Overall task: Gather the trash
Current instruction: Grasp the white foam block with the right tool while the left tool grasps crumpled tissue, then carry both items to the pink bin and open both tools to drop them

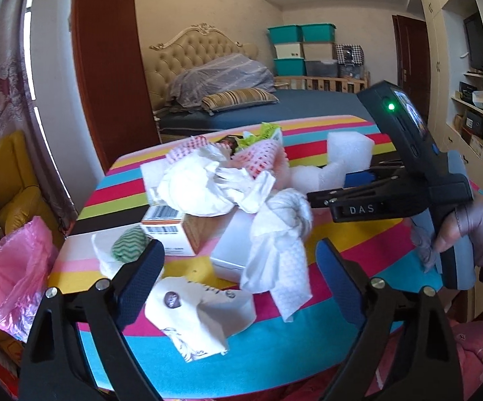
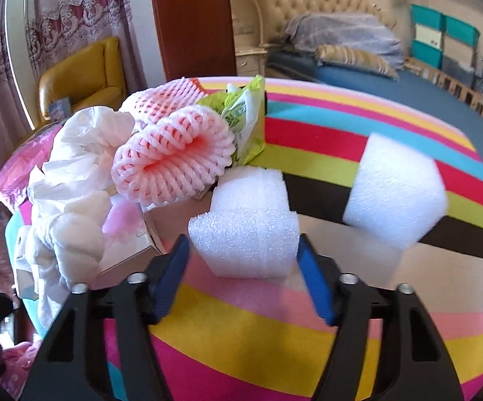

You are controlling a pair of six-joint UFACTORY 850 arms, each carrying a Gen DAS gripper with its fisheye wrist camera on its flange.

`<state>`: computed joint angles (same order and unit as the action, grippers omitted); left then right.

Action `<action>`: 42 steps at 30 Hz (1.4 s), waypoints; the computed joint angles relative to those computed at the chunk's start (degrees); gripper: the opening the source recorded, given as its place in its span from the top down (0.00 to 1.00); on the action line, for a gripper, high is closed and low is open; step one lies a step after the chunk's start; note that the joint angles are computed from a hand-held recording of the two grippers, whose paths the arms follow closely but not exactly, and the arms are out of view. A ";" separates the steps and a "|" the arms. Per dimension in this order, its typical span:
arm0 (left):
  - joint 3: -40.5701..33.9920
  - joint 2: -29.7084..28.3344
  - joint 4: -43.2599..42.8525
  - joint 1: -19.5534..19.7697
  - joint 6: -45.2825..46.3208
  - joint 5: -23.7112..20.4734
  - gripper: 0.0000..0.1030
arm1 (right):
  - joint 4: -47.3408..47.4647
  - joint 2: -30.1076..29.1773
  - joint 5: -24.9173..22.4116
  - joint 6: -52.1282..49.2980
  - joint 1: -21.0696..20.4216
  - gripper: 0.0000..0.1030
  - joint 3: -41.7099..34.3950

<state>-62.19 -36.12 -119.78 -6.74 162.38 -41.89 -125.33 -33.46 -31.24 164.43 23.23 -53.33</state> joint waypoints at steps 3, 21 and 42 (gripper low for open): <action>-1.15 -0.77 1.31 -1.27 -0.73 1.77 0.26 | -2.94 1.36 -2.92 3.22 0.62 0.52 2.25; -3.16 -2.10 7.29 -3.25 -5.43 -2.28 0.74 | 4.93 8.92 -18.14 10.17 9.80 0.52 14.57; -3.03 0.54 6.36 6.17 -9.83 -11.10 0.73 | 3.68 8.90 -23.70 0.66 15.76 0.52 9.71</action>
<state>-65.22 -35.58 -113.42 -0.57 152.54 -52.98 -121.65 -24.56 -54.94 165.09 38.99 -43.62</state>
